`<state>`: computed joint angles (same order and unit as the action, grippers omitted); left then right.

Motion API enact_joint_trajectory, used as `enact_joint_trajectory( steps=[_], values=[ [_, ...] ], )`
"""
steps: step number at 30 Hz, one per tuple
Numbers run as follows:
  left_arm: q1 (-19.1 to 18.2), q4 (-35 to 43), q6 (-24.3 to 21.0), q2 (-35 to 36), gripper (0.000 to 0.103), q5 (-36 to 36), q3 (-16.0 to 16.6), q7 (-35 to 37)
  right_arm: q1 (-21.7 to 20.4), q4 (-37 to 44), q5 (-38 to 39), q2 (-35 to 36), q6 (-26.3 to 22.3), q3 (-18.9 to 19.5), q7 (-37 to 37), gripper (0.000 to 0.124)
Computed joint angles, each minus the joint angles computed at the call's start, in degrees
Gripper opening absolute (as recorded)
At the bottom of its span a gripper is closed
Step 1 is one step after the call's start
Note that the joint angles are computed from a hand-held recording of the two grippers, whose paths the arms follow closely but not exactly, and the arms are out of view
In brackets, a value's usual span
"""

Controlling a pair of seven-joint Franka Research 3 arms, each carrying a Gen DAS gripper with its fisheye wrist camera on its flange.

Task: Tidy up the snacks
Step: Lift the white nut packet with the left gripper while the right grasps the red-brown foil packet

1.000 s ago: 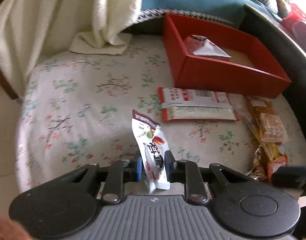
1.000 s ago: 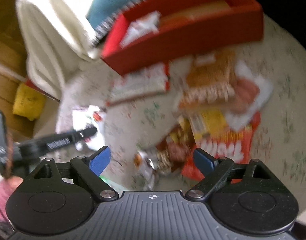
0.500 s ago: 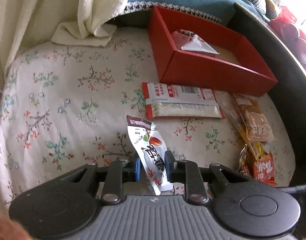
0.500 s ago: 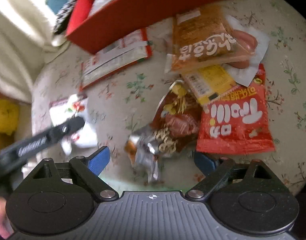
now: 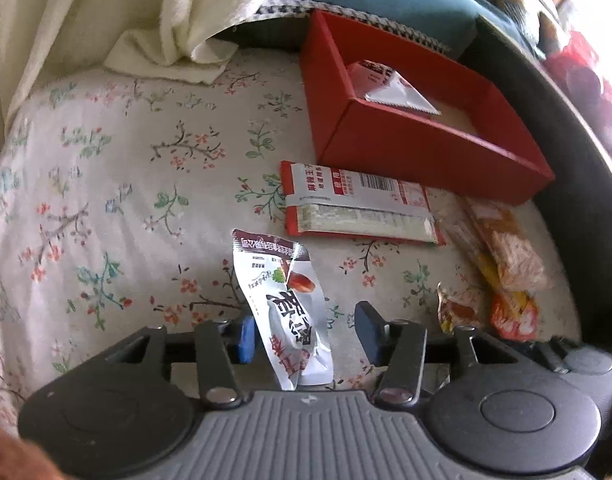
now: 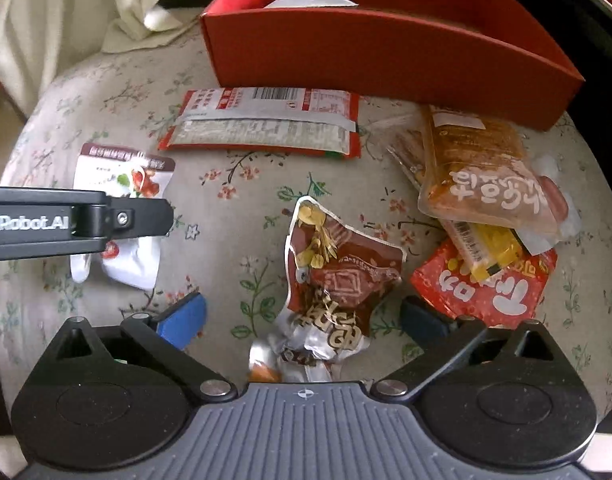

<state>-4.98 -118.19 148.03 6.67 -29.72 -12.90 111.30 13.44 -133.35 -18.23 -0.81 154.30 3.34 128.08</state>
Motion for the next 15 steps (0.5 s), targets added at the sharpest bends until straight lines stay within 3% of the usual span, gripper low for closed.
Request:
enact_joint_trajectory(
  steps=[3,6,8,10,12,15],
  values=[
    [-1.4,-1.7,3.8,-0.7,0.049,7.4,0.6,-4.3,-0.1,-1.4,2.1,-0.9,1.4,-0.1,-5.0,0.103],
    [-2.2,-3.2,7.1,-0.9,0.052,15.6,1.3,-9.6,-0.2,-0.9,3.7,-1.3,-0.2,0.1,-7.7,0.103],
    [-1.5,-3.4,7.2,-1.1,0.053,14.1,0.8,-9.0,-0.3,-0.5,4.6,-1.1,-0.3,0.1,-11.1,0.101],
    [-1.1,-3.5,6.8,-1.3,0.054,12.5,0.6,-8.9,-0.3,-1.0,5.6,-1.5,0.9,0.0,-14.5,0.089],
    [-1.0,-4.2,7.3,-1.8,0.054,12.2,0.7,-9.9,-0.5,-1.9,7.7,-3.0,1.7,-0.2,-17.1,0.055],
    [-1.0,-4.5,6.0,-2.5,0.064,11.6,1.0,-11.3,-0.4,-2.6,20.2,-3.6,2.6,-1.5,-27.7,0.053]
  ],
)
